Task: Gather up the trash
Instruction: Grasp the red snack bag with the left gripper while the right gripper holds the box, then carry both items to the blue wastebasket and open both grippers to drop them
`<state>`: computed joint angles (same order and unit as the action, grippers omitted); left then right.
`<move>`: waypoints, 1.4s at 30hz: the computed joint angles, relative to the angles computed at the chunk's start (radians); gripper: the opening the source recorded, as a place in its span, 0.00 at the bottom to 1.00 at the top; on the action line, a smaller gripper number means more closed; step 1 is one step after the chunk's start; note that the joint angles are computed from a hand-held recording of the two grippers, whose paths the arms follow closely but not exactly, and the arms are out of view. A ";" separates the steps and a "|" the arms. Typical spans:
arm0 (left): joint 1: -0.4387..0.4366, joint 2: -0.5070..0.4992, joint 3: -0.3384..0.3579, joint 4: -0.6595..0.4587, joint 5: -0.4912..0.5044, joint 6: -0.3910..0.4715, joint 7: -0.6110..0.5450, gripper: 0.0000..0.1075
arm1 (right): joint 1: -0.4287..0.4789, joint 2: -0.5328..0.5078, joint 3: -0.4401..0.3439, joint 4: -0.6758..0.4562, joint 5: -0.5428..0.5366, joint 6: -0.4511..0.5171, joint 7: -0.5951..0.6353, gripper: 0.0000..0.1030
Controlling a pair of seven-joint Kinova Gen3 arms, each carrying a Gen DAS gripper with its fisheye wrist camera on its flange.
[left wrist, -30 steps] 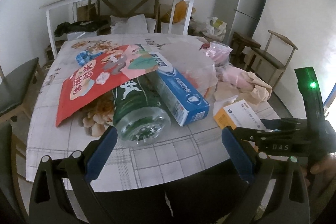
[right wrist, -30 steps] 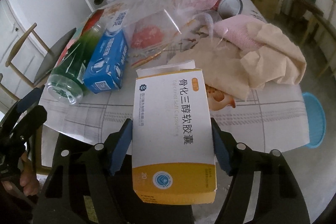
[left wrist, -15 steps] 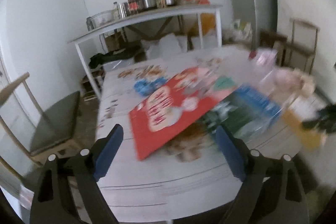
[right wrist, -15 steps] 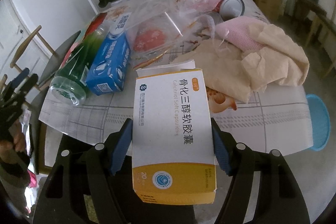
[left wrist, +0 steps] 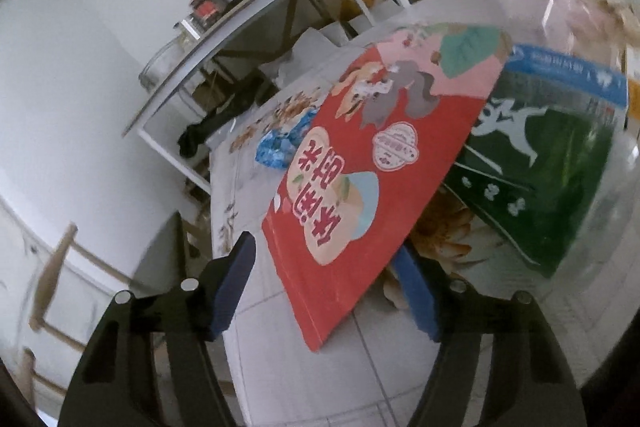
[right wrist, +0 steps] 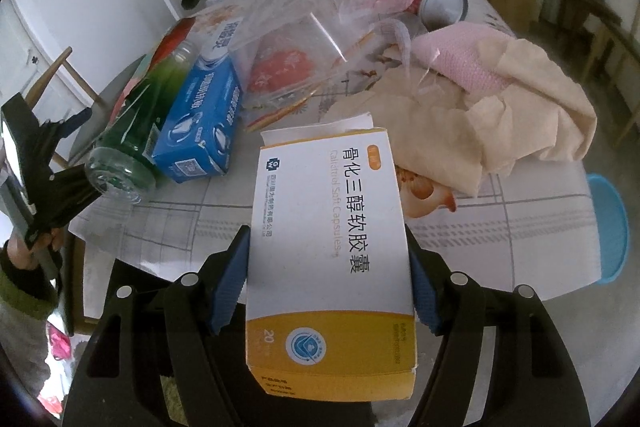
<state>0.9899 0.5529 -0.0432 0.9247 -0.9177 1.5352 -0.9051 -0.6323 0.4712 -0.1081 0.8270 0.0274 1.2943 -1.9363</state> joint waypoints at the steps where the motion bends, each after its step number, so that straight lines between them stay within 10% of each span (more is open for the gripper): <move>1: 0.002 0.004 0.001 -0.007 -0.004 0.003 -0.013 0.60 | 0.000 0.003 0.001 -0.006 0.001 0.006 0.001 0.65; 15: 0.009 -0.020 0.001 0.058 -0.026 -0.047 0.040 0.01 | -0.036 0.035 0.016 -0.055 0.041 0.038 0.002 0.64; 30: 0.107 -0.059 0.001 0.030 -0.176 0.071 0.200 0.00 | -0.045 -0.035 0.002 -0.007 0.049 -0.048 -0.001 0.64; 42: 0.218 -0.044 -0.030 -0.202 -0.285 0.126 0.218 0.00 | 0.004 -0.129 -0.038 0.073 -0.030 -0.207 0.034 0.64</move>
